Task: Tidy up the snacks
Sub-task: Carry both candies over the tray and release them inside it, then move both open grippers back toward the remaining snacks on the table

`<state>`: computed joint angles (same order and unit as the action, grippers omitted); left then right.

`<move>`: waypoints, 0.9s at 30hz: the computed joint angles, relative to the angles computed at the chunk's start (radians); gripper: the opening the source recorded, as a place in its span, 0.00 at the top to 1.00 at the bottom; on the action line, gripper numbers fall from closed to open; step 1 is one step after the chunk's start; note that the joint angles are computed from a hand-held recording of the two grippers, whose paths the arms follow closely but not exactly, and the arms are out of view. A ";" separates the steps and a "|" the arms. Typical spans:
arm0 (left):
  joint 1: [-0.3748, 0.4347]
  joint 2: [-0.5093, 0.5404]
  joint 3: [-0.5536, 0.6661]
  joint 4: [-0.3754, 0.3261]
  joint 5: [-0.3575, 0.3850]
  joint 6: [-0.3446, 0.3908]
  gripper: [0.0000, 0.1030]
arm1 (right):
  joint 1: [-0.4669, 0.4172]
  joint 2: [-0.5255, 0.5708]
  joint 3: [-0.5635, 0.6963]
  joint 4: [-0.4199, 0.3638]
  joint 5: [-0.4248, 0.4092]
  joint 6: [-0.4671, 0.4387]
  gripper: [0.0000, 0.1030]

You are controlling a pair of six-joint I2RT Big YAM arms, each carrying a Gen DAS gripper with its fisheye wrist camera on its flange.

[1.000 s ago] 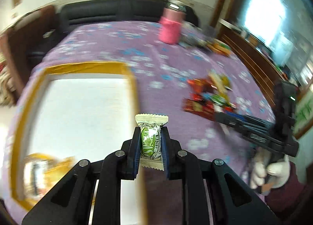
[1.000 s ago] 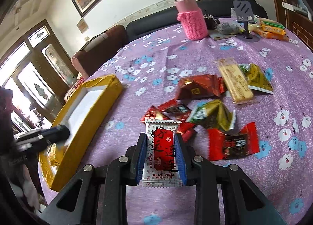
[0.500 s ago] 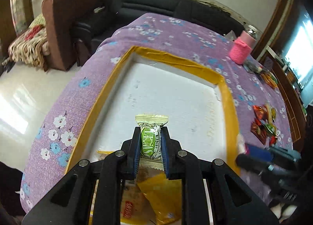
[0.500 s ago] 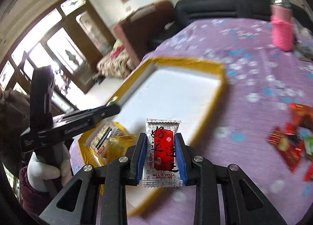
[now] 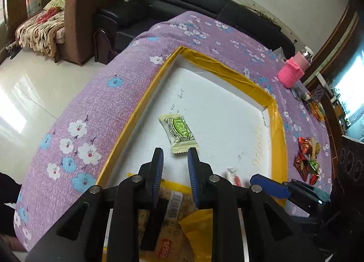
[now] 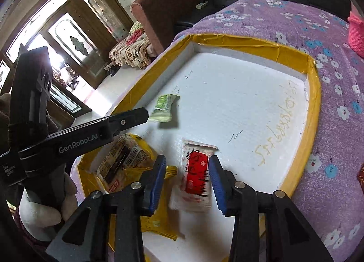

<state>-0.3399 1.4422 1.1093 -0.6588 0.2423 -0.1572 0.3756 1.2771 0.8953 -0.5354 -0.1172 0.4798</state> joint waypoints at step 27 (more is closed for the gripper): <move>-0.238 -0.390 -0.295 0.162 0.002 -0.236 0.38 | -0.105 -0.572 -0.379 -0.030 0.128 0.173 0.45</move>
<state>-0.5783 1.0526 0.8142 -0.4968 0.2442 -0.3933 0.2708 0.7049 0.5163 -0.5652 0.0104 0.6531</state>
